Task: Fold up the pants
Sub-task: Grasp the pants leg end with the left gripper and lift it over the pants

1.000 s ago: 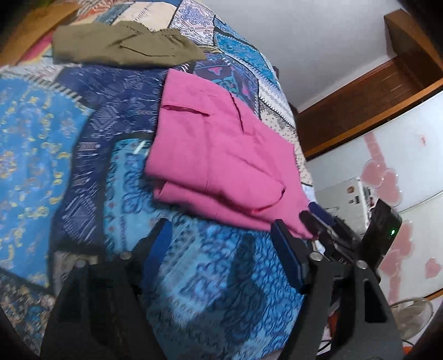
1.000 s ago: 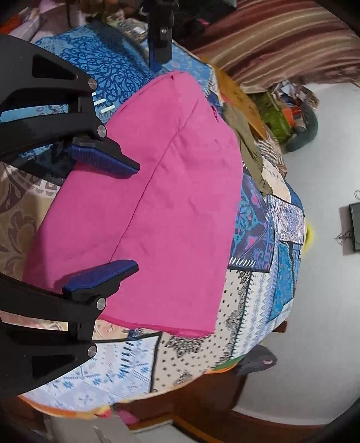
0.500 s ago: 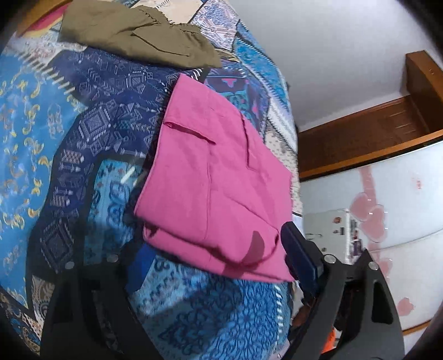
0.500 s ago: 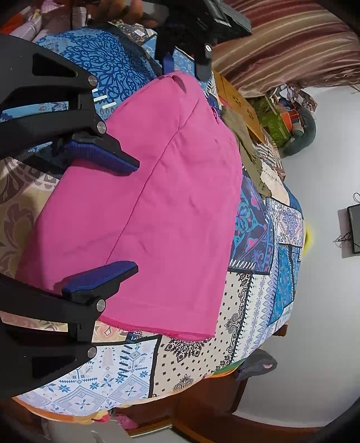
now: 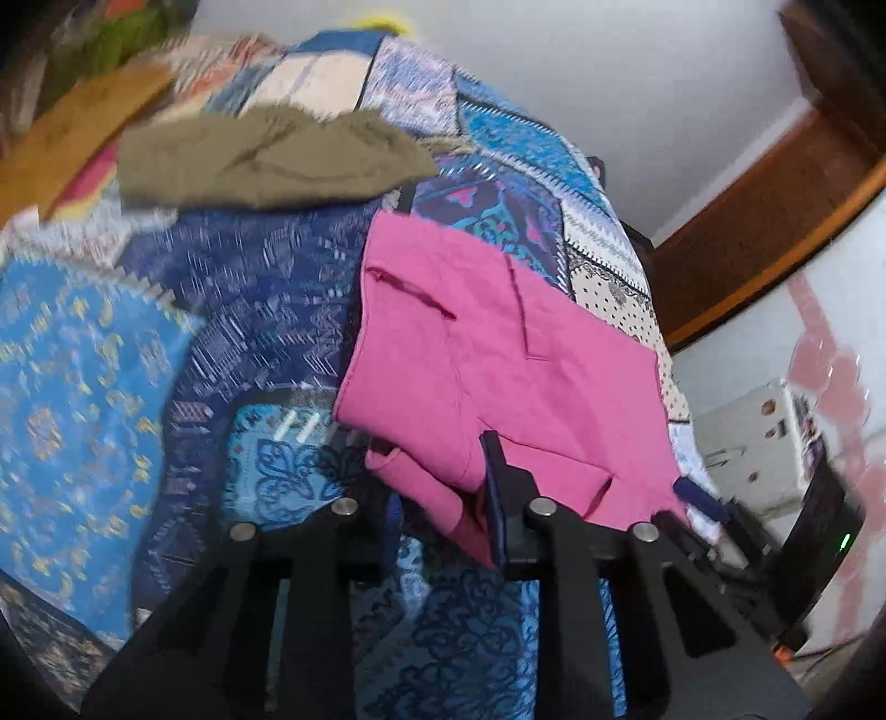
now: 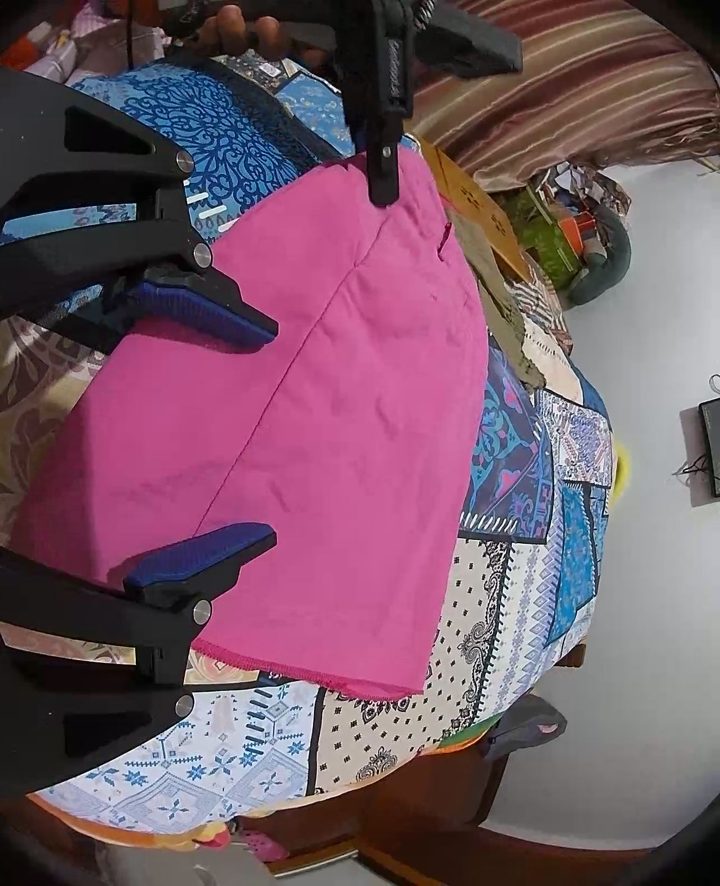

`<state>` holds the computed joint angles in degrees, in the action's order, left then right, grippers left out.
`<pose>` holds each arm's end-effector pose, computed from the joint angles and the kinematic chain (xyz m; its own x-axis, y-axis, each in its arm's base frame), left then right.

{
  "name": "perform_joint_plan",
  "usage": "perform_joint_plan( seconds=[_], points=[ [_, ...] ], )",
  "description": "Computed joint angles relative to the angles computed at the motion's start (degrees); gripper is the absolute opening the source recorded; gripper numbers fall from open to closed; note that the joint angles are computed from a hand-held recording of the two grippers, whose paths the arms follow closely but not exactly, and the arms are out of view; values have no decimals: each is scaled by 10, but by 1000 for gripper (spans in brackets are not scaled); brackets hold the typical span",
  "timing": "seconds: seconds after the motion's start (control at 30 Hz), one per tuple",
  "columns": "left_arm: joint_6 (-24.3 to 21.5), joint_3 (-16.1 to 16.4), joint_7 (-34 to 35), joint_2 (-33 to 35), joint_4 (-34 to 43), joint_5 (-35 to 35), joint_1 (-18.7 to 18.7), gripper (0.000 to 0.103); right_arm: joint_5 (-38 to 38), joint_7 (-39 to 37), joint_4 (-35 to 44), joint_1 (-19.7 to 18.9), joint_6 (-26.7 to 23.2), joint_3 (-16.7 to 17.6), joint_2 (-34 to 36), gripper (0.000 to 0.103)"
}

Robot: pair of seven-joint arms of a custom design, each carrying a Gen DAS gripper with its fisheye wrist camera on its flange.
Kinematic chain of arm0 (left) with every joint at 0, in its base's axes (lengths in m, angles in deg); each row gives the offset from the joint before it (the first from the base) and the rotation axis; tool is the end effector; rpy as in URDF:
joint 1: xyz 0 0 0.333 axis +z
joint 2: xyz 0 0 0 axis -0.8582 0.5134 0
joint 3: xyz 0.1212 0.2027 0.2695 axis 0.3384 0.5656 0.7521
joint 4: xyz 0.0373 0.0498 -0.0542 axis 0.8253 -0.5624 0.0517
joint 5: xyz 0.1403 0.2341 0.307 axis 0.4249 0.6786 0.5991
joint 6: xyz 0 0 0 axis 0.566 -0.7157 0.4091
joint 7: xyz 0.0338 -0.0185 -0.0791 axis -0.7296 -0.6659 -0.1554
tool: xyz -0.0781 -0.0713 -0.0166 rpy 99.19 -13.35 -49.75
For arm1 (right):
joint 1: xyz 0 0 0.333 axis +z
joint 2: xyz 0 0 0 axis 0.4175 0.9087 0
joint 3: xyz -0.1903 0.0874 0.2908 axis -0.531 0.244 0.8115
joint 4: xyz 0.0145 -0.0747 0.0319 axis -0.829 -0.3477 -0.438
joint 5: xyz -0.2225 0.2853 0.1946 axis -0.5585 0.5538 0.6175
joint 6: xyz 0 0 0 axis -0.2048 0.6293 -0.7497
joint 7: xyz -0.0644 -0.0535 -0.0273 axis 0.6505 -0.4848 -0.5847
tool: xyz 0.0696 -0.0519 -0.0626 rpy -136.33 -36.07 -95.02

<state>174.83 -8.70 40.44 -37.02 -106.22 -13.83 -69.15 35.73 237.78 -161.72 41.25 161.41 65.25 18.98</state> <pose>0.5652 -0.2346 0.4698 -0.4534 -0.7967 0.3997 -0.8566 0.2655 -0.4424 0.3898 0.2889 0.4836 -0.1819 -0.9670 -0.1786 -0.7437 0.2541 -0.6183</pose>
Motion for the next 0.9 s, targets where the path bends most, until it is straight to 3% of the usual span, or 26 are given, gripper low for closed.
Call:
perform_joint_plan(
  seconds=[0.17,0.47,0.6,0.7,0.77,0.9],
  points=[
    [100,2,60,-65,-70,37,-16,19,-3,-22,27,5,-12,-1,12,62],
    [231,47,163,-152,-159,33,-71,17,-32,-69,124,39,7,-18,102,63],
    [241,84,223,-176,-170,-14,-114,17,3,-130,158,73,11,-36,146,62],
    [211,102,246,-181,-160,-50,-131,17,32,-153,158,90,30,-50,157,63],
    [198,99,249,-183,-154,-61,-129,17,34,-154,154,95,31,-56,153,63],
    [217,86,263,-186,-156,-61,-128,16,37,-128,124,89,49,-58,123,63]
  ],
)
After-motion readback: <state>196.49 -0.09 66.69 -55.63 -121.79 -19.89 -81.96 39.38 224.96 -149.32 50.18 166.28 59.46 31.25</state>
